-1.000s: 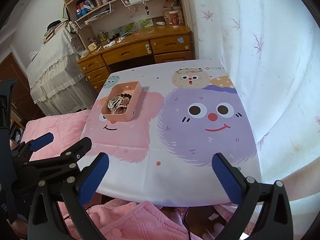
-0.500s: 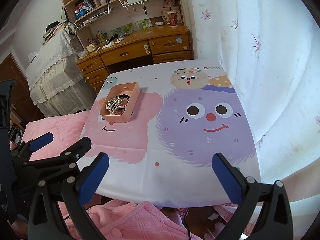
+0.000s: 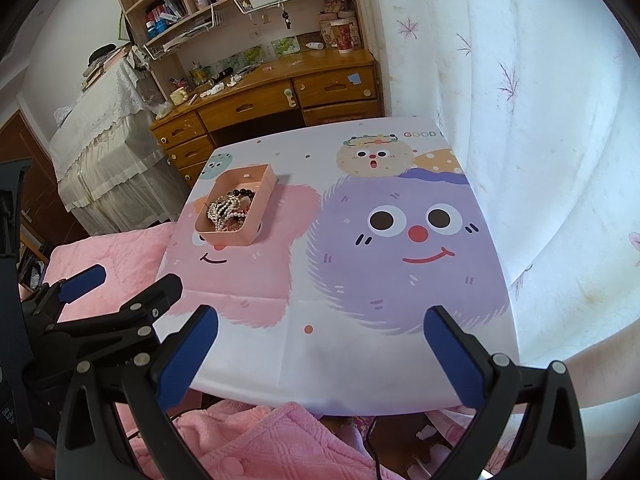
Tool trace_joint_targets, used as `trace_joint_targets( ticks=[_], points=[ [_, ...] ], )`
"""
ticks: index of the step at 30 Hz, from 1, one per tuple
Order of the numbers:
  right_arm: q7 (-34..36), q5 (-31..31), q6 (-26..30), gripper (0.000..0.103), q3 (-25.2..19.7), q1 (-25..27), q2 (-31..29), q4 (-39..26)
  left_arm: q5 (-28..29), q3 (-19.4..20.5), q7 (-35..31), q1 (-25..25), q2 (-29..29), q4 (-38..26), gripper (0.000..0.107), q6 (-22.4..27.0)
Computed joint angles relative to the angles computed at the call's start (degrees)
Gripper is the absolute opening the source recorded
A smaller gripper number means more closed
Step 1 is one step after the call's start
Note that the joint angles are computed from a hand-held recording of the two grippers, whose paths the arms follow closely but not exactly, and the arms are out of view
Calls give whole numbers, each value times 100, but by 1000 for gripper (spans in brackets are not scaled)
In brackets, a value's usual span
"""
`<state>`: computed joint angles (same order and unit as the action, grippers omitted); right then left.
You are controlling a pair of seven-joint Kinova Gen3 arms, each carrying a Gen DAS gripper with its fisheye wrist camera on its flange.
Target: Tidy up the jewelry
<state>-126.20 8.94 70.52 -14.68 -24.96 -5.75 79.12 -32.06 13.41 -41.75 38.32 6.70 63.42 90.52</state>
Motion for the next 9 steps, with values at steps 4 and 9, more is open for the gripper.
trace_joint_targets(
  ticks=[4,9],
  points=[
    [15,-8,-2,103,11,-1,9,-4,-3,-13,-16,-9,21,-4,102,-7],
    [3,-8,6,103,11,0,7,-2,-2,-19,-20,-1,27,-7,102,-2]
  ],
)
